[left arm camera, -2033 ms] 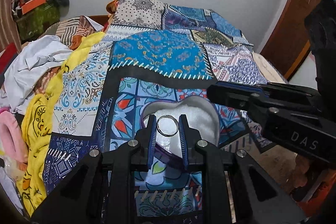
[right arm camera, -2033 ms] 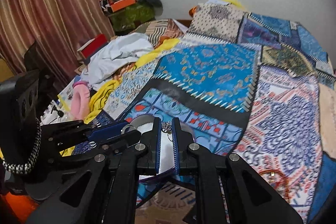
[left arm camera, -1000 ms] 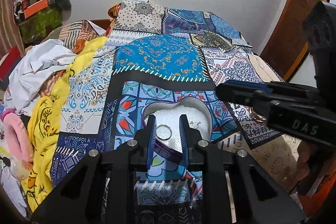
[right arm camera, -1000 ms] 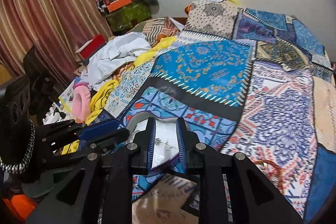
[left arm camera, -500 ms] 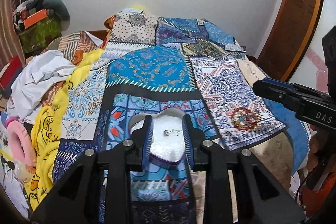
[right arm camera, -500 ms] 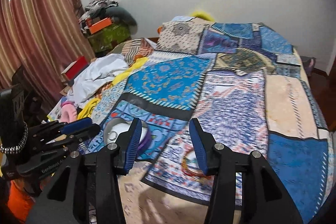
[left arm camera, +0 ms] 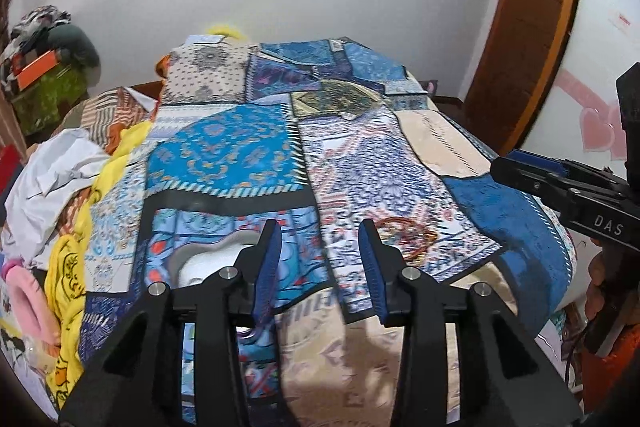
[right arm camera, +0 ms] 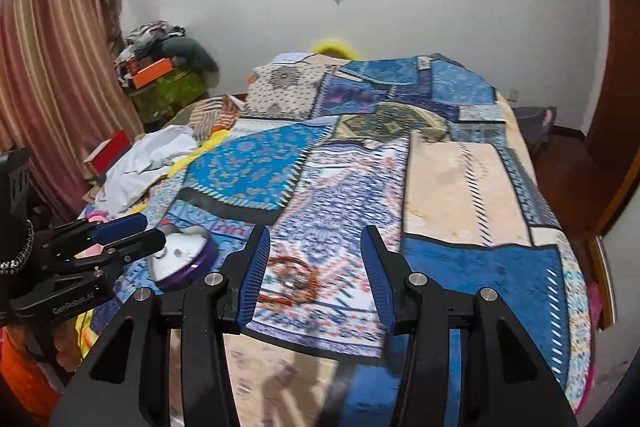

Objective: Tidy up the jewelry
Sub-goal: 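Grasp the red beaded bracelet with the left gripper while the right gripper approaches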

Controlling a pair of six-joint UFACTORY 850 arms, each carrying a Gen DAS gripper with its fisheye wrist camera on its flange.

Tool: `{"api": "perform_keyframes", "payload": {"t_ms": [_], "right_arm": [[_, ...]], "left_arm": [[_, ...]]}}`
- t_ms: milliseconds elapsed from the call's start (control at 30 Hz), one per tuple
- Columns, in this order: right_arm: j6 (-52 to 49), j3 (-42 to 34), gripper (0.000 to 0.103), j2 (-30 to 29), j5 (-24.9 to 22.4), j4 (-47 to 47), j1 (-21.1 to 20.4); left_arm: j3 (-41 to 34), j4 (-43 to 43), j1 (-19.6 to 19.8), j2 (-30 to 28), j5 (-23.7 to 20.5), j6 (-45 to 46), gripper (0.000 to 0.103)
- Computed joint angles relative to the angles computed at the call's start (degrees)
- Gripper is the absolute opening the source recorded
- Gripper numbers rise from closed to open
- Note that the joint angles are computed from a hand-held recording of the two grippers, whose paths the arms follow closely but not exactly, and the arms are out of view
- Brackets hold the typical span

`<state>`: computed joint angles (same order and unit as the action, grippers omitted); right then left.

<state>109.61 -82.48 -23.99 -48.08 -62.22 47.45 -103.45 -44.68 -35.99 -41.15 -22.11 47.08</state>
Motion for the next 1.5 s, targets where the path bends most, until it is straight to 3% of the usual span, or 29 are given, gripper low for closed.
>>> {"api": "perform_keyframes", "payload": {"t_ms": [200, 533, 767, 967, 1167, 1333, 1500], "right_arm": [[1.92, 3.57, 0.043, 1.69, 0.33, 1.29, 0.11], [3.61, 7.23, 0.044, 2.32, 4.88, 3.47, -1.15], [4.32, 8.49, 0.044, 2.35, 7.14, 3.96, -1.85], [5.01, 9.23, 0.044, 2.43, 8.43, 3.77, -2.33], [5.51, 9.74, 0.044, 2.59, 9.28, 3.69, -2.56], [5.25, 9.55, 0.044, 2.41, 9.53, 4.02, -2.63], [5.24, 9.1, 0.044, 2.26, 9.23, 3.9, -2.52]], "left_arm": [[-2.92, 4.19, -1.41, -2.46, -2.32, -3.3, 0.039], [-8.06, 11.61, -2.32, -7.45, -5.06, -12.41, 0.039], [-13.25, 12.29, -2.58, -11.24, -8.19, -14.76, 0.022], [-18.67, 13.58, -2.91, -14.95, -11.62, -17.21, 0.021], [-19.38, 13.24, -3.12, -15.96, -10.59, -16.85, 0.005], [-18.8, 9.51, -2.73, -15.41, -11.46, -13.64, 0.004], [-14.33, 3.65, -2.75, -11.88, -9.36, -7.02, 0.004]]}}
